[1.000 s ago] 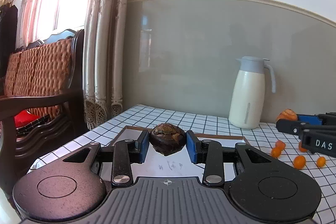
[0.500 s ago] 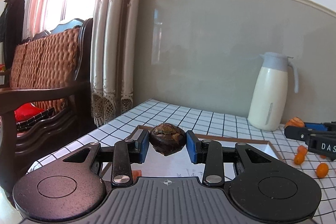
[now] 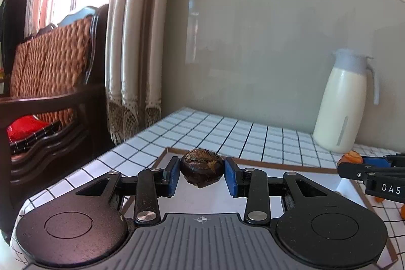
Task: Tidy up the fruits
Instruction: 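Carry the chestnut and orange half over the box tray, then open both grippers to release the fruits into the box tray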
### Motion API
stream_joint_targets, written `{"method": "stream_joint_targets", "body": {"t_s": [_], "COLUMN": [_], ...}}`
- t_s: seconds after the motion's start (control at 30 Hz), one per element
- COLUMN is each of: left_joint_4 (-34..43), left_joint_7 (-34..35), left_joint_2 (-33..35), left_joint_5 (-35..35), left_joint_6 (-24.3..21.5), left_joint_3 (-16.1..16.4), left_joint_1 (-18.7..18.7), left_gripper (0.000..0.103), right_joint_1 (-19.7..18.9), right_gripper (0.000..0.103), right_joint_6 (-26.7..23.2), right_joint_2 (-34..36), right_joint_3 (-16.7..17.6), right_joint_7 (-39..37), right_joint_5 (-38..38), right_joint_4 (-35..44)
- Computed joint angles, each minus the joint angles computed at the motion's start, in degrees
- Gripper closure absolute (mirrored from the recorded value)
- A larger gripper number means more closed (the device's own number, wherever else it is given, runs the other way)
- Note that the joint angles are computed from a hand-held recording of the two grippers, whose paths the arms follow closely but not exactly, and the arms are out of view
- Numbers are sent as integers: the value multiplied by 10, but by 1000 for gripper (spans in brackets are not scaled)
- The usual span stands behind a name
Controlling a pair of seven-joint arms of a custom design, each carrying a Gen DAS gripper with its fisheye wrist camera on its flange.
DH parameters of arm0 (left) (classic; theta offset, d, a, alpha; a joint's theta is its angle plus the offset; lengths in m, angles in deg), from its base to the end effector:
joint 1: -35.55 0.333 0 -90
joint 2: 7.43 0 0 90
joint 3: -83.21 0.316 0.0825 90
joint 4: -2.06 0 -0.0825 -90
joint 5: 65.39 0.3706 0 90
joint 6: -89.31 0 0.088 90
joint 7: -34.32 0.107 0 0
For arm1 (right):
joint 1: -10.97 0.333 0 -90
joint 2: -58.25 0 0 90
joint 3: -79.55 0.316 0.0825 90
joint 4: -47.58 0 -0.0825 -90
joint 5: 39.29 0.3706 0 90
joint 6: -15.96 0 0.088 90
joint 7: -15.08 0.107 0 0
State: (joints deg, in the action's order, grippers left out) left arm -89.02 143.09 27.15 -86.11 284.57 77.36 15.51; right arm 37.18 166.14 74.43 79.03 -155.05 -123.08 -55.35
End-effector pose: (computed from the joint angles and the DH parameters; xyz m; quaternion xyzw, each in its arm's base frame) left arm 0.6753 -0.2622 0.4358 -0.4875 0.6669 -0.4704 0.3103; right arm 0.5771 0.3037 0.4410 -0.5638 0.6450 -0.3925 0.3347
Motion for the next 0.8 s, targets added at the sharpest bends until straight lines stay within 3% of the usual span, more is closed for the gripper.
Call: {"method": "stream_joint_targets", "body": {"t_s": [0.13,0.23,0.27,0.3,0.33,0.37,0.43,0.53,0.63,0.8], "left_joint_4": [36,55,54,50,39,29,23,19,11,9], "left_joint_7": [-13,-44,-57,-69,-83,-89,-77,-54,-33,7], "left_joint_2": [18,34,38,40,42,45,42,38,30,24], "left_joint_5": [-18,-19,-18,-19,-36,-48,-43,-56,-53,-78], "left_joint_6": [-44,-65,-65,-56,-28,7,35,35,37,38], "left_joint_3": [68,136,160,173,202,210,177,166,131,116], "left_joint_1": [-51,-97,-113,-121,-145,-153,-128,-122,-97,-92], "left_gripper": [65,65,55,38,0,0,0,0,0,0], "right_joint_1": [-11,-22,-10,9,20,26,19,13,7,2], "right_gripper": [77,76,66,35,17,6,6,6,6,6], "right_joint_6": [19,25,6,-25,-39,-42,-36,-42,-39,-31], "right_joint_2": [17,37,38,36,33,25,17,12,10,22], "right_joint_3": [-2,3,-7,-20,-28,-34,-28,-18,-12,-9], "right_joint_7": [-42,-155,-153,-128,-93,-44,-16,-10,-10,-34], "right_joint_5": [44,139,131,104,75,37,22,15,14,35], "right_joint_4": [18,39,41,40,36,26,17,10,5,21]}}
